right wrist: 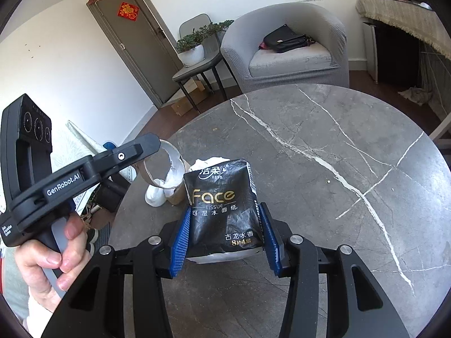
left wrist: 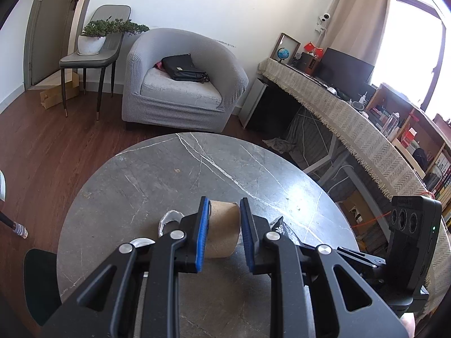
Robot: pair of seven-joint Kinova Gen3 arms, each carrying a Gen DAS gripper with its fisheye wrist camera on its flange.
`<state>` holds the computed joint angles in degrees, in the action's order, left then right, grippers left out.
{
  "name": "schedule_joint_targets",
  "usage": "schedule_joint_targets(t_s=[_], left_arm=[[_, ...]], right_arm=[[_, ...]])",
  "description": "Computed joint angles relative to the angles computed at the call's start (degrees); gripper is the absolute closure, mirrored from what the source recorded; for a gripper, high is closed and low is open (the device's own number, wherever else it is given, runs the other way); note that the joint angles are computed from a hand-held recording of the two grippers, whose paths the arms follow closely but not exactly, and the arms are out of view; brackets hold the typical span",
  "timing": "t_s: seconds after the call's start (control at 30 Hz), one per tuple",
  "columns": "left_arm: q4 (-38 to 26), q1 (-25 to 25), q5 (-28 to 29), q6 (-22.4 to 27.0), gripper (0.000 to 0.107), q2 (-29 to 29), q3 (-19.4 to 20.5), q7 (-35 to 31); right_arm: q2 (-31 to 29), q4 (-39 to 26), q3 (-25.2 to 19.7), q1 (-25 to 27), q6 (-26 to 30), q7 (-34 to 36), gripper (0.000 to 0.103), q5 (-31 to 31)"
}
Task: Collect trash
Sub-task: 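Grasp the black Face tissue pack with the right tool while the left tool holds the tape roll, then carry the tape roll and Face pack over the green bin with both tools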
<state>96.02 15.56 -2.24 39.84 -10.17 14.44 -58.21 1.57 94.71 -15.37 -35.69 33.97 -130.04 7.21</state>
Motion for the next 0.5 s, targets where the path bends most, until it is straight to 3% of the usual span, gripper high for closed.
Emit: schedule_joint_targets(t_s=[0.5], left_arm=[[1.5,-2.7,1.3,3.2,0.084,-5.4,-2.7,-6.3]], right_arm=[[2.5,-4.7,-0.6,-3.7,-1.7,-4.3,0.056,6.4]])
